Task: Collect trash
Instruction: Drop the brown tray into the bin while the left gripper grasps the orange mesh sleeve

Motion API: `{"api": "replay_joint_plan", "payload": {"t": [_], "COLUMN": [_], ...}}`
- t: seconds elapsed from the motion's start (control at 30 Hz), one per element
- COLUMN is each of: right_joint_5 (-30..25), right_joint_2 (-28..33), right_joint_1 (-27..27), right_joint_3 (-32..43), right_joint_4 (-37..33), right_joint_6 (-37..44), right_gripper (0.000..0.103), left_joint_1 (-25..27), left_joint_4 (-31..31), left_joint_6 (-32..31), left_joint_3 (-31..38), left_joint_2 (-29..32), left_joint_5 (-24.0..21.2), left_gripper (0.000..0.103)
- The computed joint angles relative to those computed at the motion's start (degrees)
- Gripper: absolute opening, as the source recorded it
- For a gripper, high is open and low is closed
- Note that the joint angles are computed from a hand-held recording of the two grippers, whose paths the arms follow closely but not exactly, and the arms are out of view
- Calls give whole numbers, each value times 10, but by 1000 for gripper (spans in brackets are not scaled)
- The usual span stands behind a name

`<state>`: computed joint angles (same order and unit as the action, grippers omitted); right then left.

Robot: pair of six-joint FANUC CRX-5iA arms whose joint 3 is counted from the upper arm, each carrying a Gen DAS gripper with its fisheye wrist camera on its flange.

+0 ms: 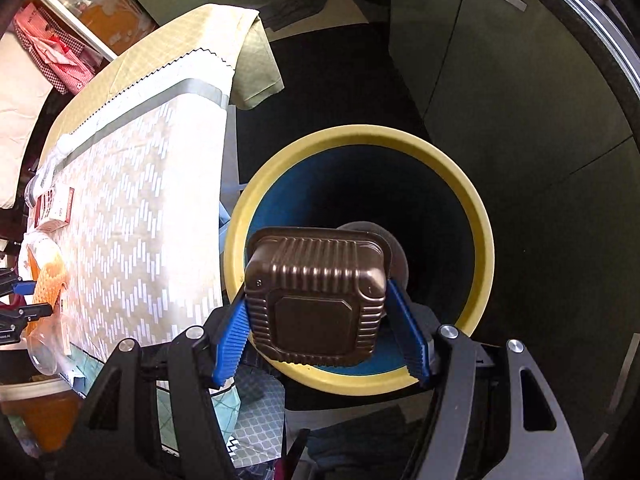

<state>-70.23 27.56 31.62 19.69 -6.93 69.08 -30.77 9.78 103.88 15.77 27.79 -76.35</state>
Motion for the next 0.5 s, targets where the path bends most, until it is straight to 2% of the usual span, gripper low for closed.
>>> {"api": "replay_joint_plan", "payload": {"t": [0.07, 0.17, 0.37, 0.47, 0.5], "right_joint_5": [2, 8, 18, 14, 14], "right_joint_2": [2, 3, 8, 21, 25], "right_joint_1": [-1, -4, -1, -1, -1], "right_joint_3": [-4, -12, -29, -26, -26], "right_joint_4": [3, 4, 39, 46, 52], "right_joint_6": [-4, -9, -39, -47, -50], "right_gripper": [65, 65, 65, 66, 70], "left_joint_1": [5, 5, 0, -8, -10], "left_joint_4": [2, -9, -25, -28, -29], "left_joint_6": [3, 3, -11, -20, -24], "left_joint_3": [-10, -16, -8, 11, 20], "left_joint_2": [-9, -28, -66, -70, -69], "left_joint_5": [13, 29, 50, 53, 53], "left_gripper": [18, 14, 14, 14, 14]}}
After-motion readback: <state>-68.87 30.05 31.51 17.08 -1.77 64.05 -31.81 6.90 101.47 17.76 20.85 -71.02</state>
